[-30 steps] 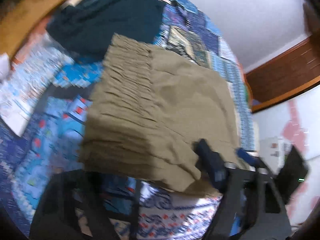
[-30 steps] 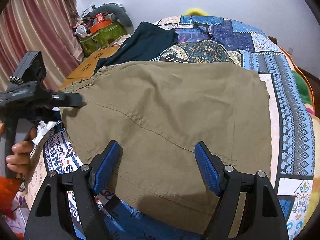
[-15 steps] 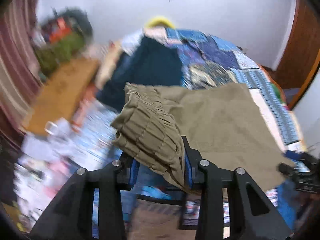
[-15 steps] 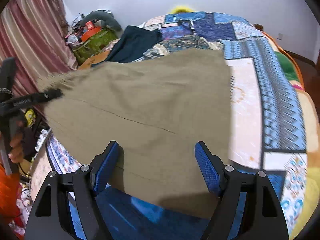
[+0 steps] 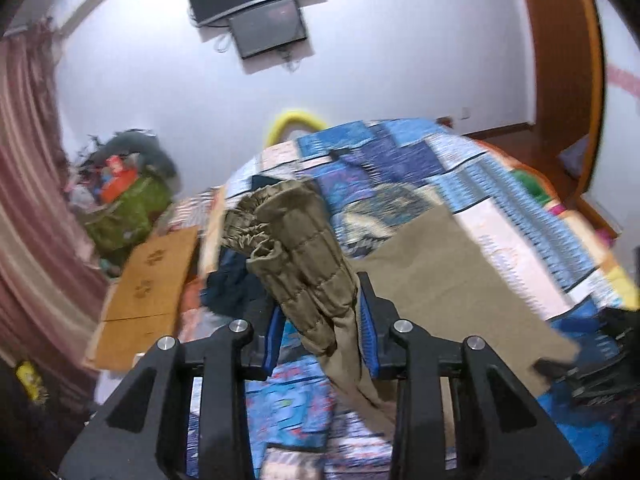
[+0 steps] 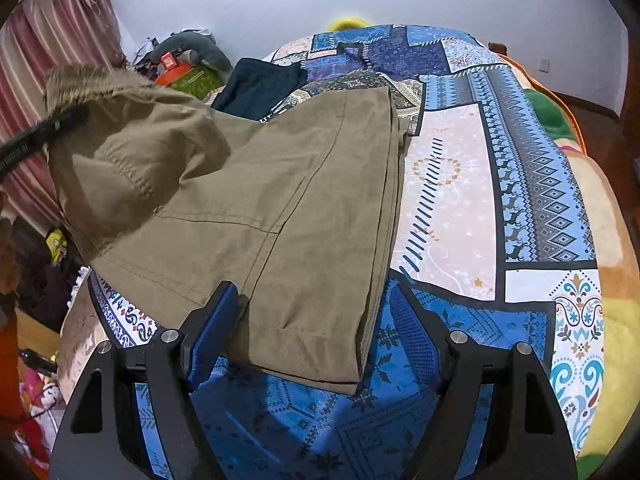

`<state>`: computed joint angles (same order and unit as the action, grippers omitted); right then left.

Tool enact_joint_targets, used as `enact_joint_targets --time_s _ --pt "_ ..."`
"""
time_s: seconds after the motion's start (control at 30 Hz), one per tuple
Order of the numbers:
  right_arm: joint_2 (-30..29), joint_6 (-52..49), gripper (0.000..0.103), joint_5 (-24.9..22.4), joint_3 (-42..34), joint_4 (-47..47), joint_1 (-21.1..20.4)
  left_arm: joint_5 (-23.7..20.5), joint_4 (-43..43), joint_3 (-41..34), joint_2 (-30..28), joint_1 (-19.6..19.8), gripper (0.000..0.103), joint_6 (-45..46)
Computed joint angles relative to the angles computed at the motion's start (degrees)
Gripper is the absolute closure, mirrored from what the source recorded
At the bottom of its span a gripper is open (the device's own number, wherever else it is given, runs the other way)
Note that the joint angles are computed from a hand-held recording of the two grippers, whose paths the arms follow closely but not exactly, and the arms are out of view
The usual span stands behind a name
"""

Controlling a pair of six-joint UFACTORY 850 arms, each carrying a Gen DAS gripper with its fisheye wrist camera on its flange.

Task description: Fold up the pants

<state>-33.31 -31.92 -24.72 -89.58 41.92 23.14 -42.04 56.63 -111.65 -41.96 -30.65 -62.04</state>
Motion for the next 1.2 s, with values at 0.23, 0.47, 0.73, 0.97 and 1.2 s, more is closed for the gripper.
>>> enact_joint_targets --time_s 0.23,0.47,0.73,0.97,1.2 --pt "0.16 -1.79 0.028 0.12 0.54 2.39 -0.11 5.17 -14.25 -8.44 -3.80 -0.25 0.074 14.44" --pt "0.24 -3.90 0.028 0.07 0.94 4.80 -0.34 1.11 -40.30 -24.10 -12.79 0.48 0.074 35.83" --pt "0.19 -4.75 0.028 -0.05 0.90 5.65 -0.35 -6.99 -52.20 -36.66 -20.80 0.69 0.074 44.91" --pt "-0.02 -5.46 0.028 -0.62 0.79 6.70 -0.58 1.54 -56.73 -23.02 -12.09 1.37 0.040 48.95" --pt "0.17 -4.88 0.028 -0.63 1.22 6.31 -0.70 3.44 -39.68 -22.90 -11.31 1.75 0.019 37.92"
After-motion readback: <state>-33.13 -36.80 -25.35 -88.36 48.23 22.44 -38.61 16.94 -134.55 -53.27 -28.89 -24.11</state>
